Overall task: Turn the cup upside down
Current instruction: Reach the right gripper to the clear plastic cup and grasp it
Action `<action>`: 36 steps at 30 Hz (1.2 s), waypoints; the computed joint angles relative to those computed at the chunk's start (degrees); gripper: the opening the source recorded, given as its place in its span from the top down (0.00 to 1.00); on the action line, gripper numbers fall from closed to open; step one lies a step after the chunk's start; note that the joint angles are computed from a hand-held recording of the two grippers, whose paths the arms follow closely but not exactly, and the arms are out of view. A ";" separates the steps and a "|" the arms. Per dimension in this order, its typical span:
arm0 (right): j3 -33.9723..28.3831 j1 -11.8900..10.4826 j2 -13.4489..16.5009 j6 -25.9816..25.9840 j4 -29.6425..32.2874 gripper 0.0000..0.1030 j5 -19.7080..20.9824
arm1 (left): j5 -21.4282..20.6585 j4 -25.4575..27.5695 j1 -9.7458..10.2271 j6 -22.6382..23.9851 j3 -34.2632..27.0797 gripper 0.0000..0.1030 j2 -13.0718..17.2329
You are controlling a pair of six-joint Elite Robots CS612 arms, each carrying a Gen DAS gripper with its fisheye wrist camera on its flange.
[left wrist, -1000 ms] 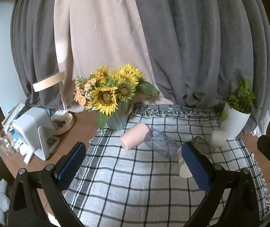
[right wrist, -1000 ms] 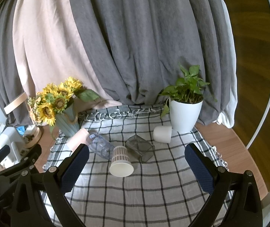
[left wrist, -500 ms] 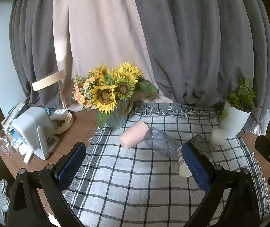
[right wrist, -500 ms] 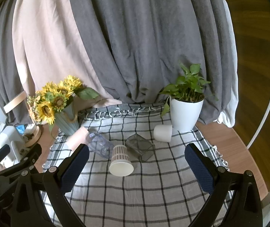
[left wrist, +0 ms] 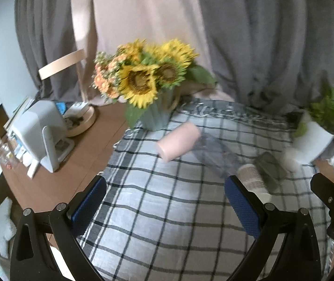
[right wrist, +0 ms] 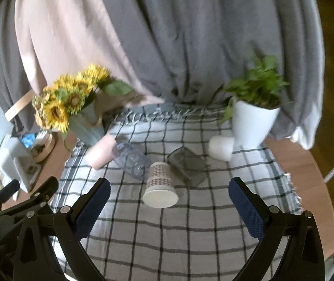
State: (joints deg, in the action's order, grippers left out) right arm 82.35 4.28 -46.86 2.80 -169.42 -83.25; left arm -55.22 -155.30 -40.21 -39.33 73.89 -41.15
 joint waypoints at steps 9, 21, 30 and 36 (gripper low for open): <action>-16.04 1.00 8.29 -10.26 19.45 0.04 5.43 | -4.17 14.36 2.90 -12.84 -7.61 0.00 4.11; -40.81 3.80 21.36 -24.20 46.72 0.05 6.43 | -8.31 26.17 5.61 -19.98 -16.05 0.00 9.10; -64.61 5.36 34.11 -27.71 65.93 0.10 2.39 | -10.60 31.04 7.11 -21.04 -20.99 0.00 12.47; -69.53 5.75 37.14 -28.16 67.58 0.11 0.03 | -11.98 33.42 7.55 -19.69 -24.11 0.00 14.65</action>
